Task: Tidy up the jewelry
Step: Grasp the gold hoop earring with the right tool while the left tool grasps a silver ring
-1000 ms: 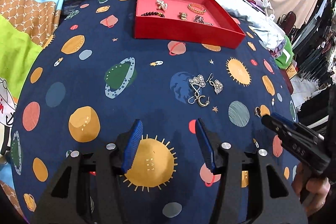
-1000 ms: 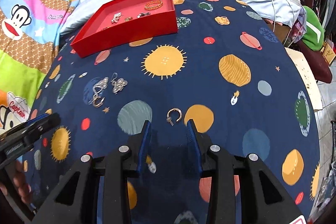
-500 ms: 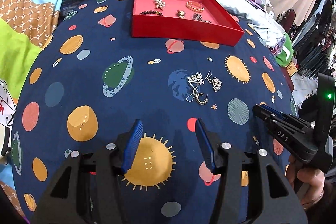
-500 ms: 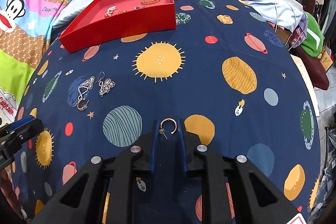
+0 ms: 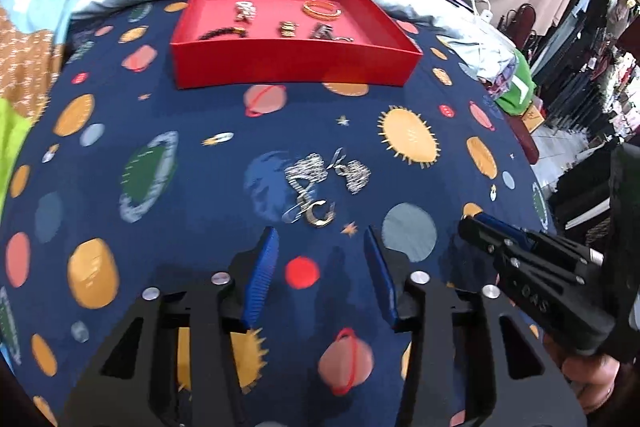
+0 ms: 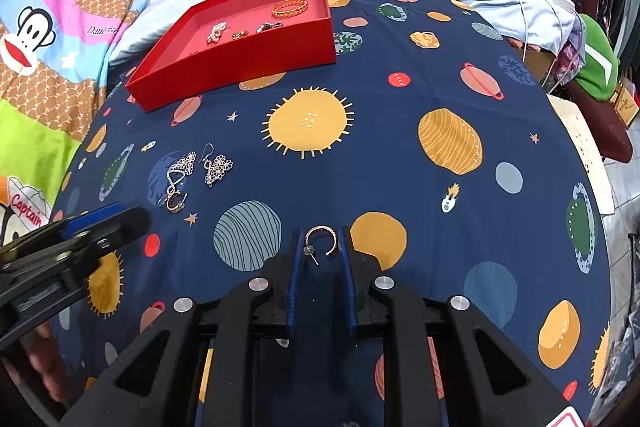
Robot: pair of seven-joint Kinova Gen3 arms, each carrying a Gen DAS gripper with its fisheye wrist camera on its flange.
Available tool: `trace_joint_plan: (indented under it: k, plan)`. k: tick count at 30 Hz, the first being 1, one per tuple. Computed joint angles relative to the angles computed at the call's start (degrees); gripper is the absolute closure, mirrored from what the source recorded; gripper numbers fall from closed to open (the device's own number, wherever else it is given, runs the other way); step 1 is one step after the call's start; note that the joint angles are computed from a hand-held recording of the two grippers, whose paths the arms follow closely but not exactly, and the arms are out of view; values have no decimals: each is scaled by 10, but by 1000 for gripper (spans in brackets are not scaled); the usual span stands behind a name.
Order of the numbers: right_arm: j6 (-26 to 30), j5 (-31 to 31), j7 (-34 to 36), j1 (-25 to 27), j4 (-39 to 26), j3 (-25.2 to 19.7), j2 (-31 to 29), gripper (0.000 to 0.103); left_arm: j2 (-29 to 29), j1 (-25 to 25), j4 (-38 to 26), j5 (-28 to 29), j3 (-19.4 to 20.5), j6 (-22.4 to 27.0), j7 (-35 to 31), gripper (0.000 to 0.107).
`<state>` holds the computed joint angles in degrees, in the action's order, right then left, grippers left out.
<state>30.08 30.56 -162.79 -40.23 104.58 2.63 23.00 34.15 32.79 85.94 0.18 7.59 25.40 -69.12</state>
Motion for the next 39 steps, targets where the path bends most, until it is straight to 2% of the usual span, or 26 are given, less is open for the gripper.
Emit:
trace_joint_plan:
  k: [1, 4, 9, 13, 16, 18, 31, 39]
  plan:
    - [-3, -3, 0, 3, 2, -1, -2, 87, 5, 0, -5, -1, 3, 0, -4, 76]
    - [-12, -7, -1, 7, 10, -1, -7, 87, 18, 2, -17, -5, 6, -4, -16, 82]
    - [-21, -8, -5, 9, 16, 2, -11, 87, 31, -8, -26, 5, 17, -4, -35, 90]
    - [-26, -10, -5, 11, 18, 3, -12, 87, 36, 7, -27, 2, -1, -12, -28, 93]
    - [-30, -13, -2, 13, 19, 2, -12, 87, 39, 16, -37, -6, -16, -1, -14, 93]
    - [-32, -13, -1, 13, 20, 3, -13, 87, 36, 0, -36, 4, 0, 3, -19, 92]
    - [-40, -25, 7, 15, 21, 7, -13, 87, 44, 11, -46, -11, -12, 17, -5, 92]
    - [-44, -32, 15, 17, 19, 6, -9, 87, 51, 27, -59, -26, -23, 17, 1, 88]
